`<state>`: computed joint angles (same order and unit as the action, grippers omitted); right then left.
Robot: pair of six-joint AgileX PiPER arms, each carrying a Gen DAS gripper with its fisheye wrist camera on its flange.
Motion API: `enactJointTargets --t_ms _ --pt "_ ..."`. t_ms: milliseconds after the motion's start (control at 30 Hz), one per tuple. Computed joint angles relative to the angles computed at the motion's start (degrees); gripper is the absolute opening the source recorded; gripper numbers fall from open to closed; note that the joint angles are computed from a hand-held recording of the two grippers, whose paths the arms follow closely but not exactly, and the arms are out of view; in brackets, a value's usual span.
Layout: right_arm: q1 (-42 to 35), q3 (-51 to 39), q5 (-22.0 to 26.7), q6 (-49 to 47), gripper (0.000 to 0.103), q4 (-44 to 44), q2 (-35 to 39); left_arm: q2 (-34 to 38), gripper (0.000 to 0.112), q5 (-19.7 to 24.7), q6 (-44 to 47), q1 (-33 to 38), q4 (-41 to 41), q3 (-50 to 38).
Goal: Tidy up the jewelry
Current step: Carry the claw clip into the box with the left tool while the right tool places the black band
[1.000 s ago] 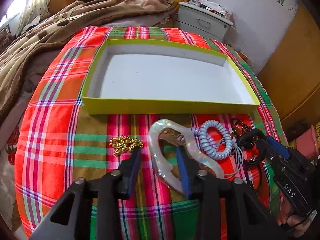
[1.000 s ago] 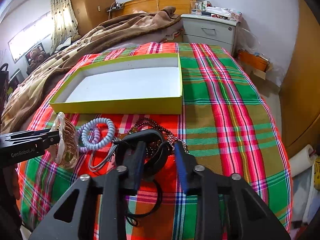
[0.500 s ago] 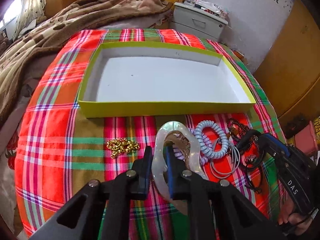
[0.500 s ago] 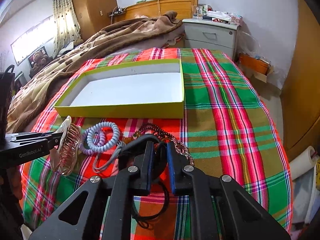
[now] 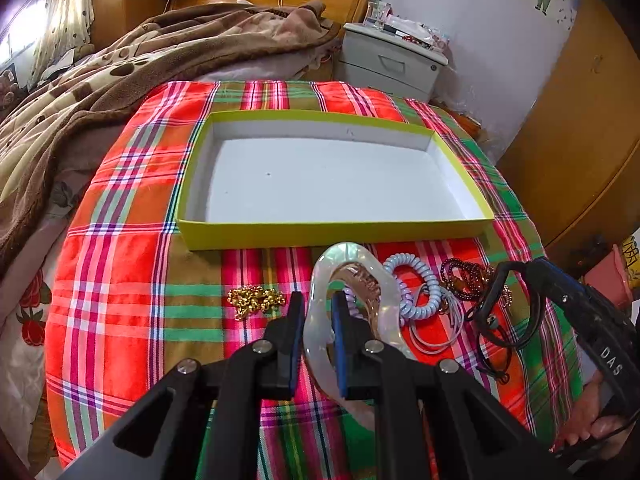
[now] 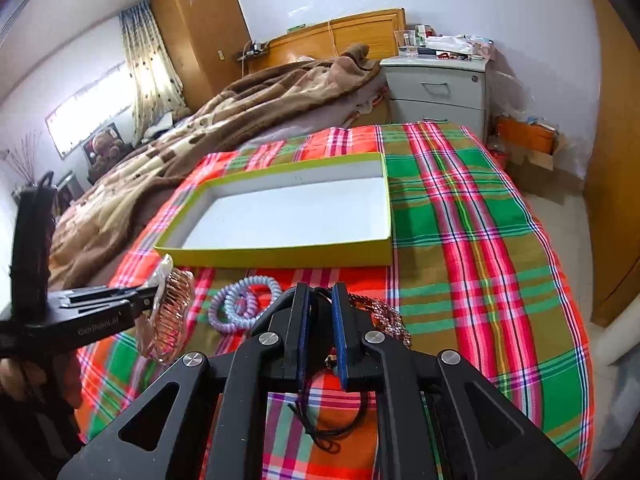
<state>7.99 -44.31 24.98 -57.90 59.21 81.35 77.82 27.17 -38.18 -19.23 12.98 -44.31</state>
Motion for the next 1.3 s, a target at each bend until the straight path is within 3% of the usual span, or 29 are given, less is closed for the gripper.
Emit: enactJointTargets --t_ms 200,500,800,900,1100,1300 --pt "-1.71 -1.23 3.24 -1.88 0.011 3.51 -0.65 -1.76 0.014 0.64 2.66 0.51 -1.59 -0.41" --pt "0.16 -8.28 2.79 1.45 0.011 0.85 2.39 -0.67 0.014 3.70 8.31 3.53 -2.87 -6.79" --pt "2.11 -24.69 3.68 13.19 0.011 -9.87 15.26 8.69 0.013 3.33 21.00 10.51 -12.05 -17.33" --pt "2.57 -29.70 4.40 16.85 0.011 -13.16 19.62 12.59 0.011 2.58 27.36 13.12 -18.75 -19.90" --pt "3.40 -37.84 5.44 22.97 0.011 -19.03 27.19 19.78 0.011 2.88 27.07 14.07 -17.65 -24.83" --pt "3.96 -44.07 7.02 27.41 0.011 -23.48 32.48 23.36 0.011 2.95 30.99 15.49 -22.18 -26.99"
